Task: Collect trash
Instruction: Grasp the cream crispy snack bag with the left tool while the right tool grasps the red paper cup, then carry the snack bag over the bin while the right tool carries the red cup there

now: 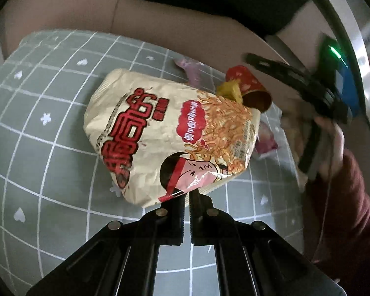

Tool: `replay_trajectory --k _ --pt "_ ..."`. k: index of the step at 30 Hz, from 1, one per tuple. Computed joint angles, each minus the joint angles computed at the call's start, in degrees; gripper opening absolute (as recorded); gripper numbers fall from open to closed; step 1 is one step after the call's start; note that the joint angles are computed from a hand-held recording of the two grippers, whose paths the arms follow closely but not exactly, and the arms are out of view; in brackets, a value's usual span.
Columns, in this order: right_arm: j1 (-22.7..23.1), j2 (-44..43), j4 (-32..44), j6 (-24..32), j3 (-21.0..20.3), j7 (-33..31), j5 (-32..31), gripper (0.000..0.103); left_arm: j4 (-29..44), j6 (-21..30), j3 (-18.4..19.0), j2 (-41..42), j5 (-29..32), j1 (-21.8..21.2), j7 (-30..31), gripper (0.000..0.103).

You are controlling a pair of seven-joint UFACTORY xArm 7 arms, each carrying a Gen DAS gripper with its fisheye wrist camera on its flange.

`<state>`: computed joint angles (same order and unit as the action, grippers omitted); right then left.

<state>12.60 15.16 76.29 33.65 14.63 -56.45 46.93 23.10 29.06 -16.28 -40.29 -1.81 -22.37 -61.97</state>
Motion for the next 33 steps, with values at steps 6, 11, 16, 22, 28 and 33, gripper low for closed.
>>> replay_trajectory --k 6,11,16,22,28,33 --pt "0.05 -4.21 -5.97 -0.99 -1.37 1.36 -6.92 0.046 0.87 -2.44 -2.91 1.01 3.54 1.63 -1.90 0.003" --pt "-1.76 -9.85 -12.68 3.11 -4.12 -2.70 -2.60 0.057 2.11 -8.75 -4.04 5.50 4.81 2.06 -2.65 0.003" --pt "-2.43 -8.38 -11.75 12.38 -6.70 3.84 -5.34 0.063 4.62 -9.88 -5.27 8.58 5.44 0.15 -2.87 0.003" --pt "-3.72 -15.19 -17.56 9.26 -8.28 -1.71 4.35 0.054 7.13 -9.37 -4.39 9.67 3.85 -4.84 -1.86 0.033" --pt "-3.48 -23.78 -21.54 10.87 -12.76 -6.30 8.26 0.054 9.48 -10.10 -4.97 10.89 1.60 -7.23 -2.16 0.043" --pt "-3.20 -29.06 -25.39 12.32 -15.70 -9.02 8.12 0.054 8.58 -11.12 -11.55 8.83 3.55 -0.74 -14.85 0.043"
